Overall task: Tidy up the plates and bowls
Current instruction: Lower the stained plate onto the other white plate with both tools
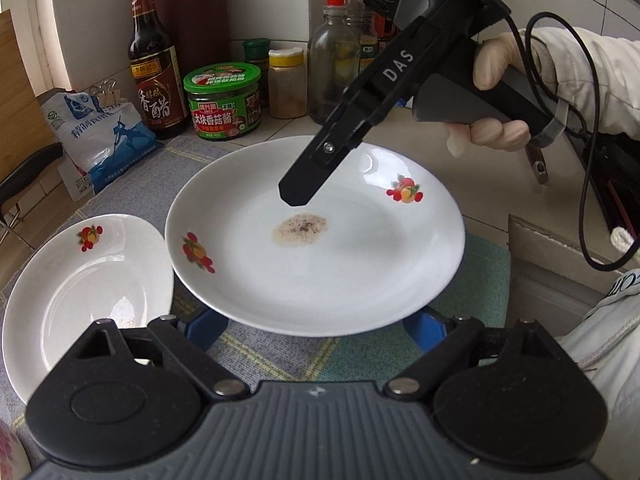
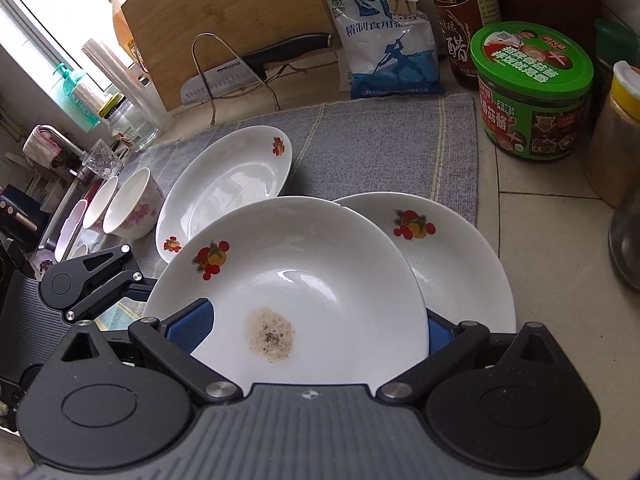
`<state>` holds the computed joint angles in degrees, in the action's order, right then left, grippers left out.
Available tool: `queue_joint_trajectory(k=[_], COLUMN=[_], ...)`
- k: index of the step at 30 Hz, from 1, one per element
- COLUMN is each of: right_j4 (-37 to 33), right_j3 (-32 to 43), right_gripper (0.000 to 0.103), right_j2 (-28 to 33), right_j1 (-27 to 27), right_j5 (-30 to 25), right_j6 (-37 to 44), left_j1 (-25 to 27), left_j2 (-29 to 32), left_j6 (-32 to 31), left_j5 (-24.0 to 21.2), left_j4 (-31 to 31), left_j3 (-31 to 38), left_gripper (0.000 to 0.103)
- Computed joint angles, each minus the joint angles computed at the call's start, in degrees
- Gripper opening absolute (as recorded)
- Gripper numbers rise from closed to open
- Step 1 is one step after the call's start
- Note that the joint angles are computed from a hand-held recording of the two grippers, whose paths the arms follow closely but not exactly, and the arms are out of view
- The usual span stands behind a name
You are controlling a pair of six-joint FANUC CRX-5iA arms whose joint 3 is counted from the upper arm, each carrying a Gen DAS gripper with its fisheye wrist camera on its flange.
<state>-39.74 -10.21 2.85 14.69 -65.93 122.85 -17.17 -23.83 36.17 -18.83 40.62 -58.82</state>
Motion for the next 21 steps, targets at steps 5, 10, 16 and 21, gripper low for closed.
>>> queue_joint_trajectory(k=[5,10,16,21], right_j4=[0.19,-0.28,0.88,1.48], right_j3=[0.25,0.45,-0.04,-0.25], right_gripper=[0.103,0.103,0.103,0.103], right_j2=[0.87,1.47,1.44,1.21], right_j1=[-0.34,-1.01,-0.67,-0.65], right_j5=[0.29,0.22,1.55,2.23], right_j6=[0.25,0.63,-0.71,-1.55], left_j1=[-0.15,0.15,0.01,0.22], left_j2=[1.27,2.42,3.44,4.36], left_j6=[1.07,2.24,1.96,1.44], left_j5=[-0.08,-0.47,-0.12,-0.17], left_j4=[-0.53,-1.61,-1.89,-1.27], left_j3=[0.97,1.9,2.45,2.74], left_gripper=[0.093,0.093,0.093,0.093])
